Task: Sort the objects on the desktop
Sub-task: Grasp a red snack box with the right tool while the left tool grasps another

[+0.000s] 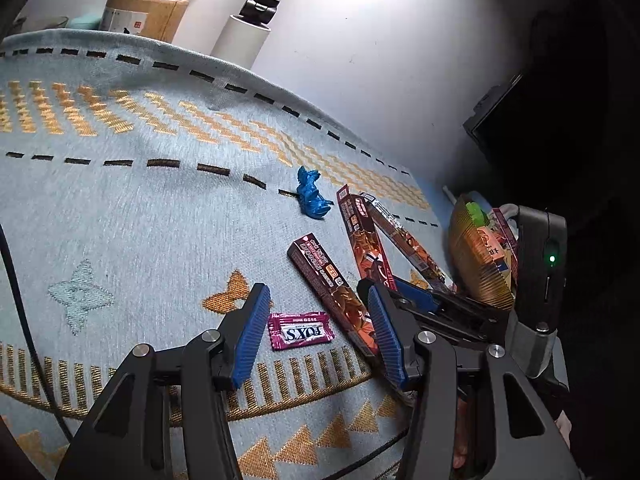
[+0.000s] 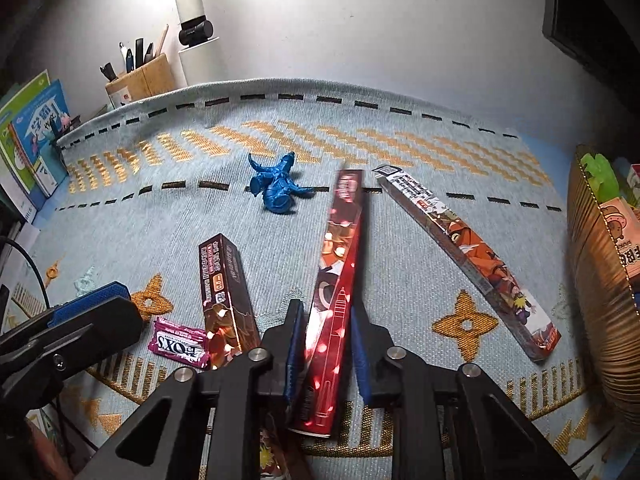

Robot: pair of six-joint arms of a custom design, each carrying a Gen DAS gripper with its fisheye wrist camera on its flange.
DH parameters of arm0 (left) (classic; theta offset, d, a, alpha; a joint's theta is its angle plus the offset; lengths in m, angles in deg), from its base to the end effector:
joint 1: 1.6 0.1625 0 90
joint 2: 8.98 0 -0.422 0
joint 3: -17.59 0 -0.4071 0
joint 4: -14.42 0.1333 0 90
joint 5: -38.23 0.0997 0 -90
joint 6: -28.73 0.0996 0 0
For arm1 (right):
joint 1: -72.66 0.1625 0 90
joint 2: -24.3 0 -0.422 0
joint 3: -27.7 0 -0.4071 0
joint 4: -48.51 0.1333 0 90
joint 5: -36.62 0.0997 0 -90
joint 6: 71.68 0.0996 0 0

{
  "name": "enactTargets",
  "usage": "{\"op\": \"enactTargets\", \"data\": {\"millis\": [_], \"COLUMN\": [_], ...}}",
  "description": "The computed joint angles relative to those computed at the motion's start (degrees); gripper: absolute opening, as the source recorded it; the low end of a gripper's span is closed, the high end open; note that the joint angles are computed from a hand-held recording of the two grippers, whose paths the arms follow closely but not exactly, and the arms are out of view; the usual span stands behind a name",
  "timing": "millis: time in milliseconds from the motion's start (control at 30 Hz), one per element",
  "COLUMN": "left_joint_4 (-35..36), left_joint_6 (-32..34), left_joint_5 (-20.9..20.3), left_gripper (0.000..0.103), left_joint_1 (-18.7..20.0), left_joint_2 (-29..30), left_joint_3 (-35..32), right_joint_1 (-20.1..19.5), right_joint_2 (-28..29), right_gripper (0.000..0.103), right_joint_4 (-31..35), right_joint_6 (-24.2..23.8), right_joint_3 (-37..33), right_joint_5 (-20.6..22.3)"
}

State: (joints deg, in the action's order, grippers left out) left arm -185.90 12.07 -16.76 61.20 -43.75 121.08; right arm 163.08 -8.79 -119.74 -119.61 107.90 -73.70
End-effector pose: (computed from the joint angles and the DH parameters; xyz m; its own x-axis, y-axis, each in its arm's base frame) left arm -0.1154 -0.6413 0.0290 -0.9627 -0.1566 -0.2207 0.0687 0.6474 -0.7591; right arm 0.1043 -0.7635 0.0662 -0.6245 -0.5196 0.5830 -0.7013 0.7017 -0.1259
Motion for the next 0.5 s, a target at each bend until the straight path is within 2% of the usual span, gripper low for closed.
{"op": "enactTargets", "data": {"millis": [67, 133, 267, 500], "left_joint_4": [0.3, 1.1, 5.2, 17.3], "left_joint_6": [-0.3, -0.6, -5.1, -14.6], "left_joint_5": [-0.7, -1.0, 0.8, 11.5], "left_gripper": [0.049, 0.049, 0.049, 0.049], "left_joint_1": [-0.3, -0.9, -2.9, -5.6], "left_joint_2": [0.0, 0.0, 1.4, 7.0], "left_joint_3": [0.1, 0.2, -0.6, -7.5], "right_joint_1": [-0.7, -1.3, -3.5, -6.4], "right_joint_2": [-1.6, -3.4, -8.2, -12.1], "right_gripper": [0.018, 0.018, 0.018, 0.018], "right_joint_4": [2.1, 1.4, 3.1, 3.4], "right_joint_6": [1.3, 1.9, 3.5, 4.2], "right_joint_3": [0.7, 2.5, 6.0, 8.9], "right_joint_5": [1.5, 2.5, 6.8, 10.4]}}
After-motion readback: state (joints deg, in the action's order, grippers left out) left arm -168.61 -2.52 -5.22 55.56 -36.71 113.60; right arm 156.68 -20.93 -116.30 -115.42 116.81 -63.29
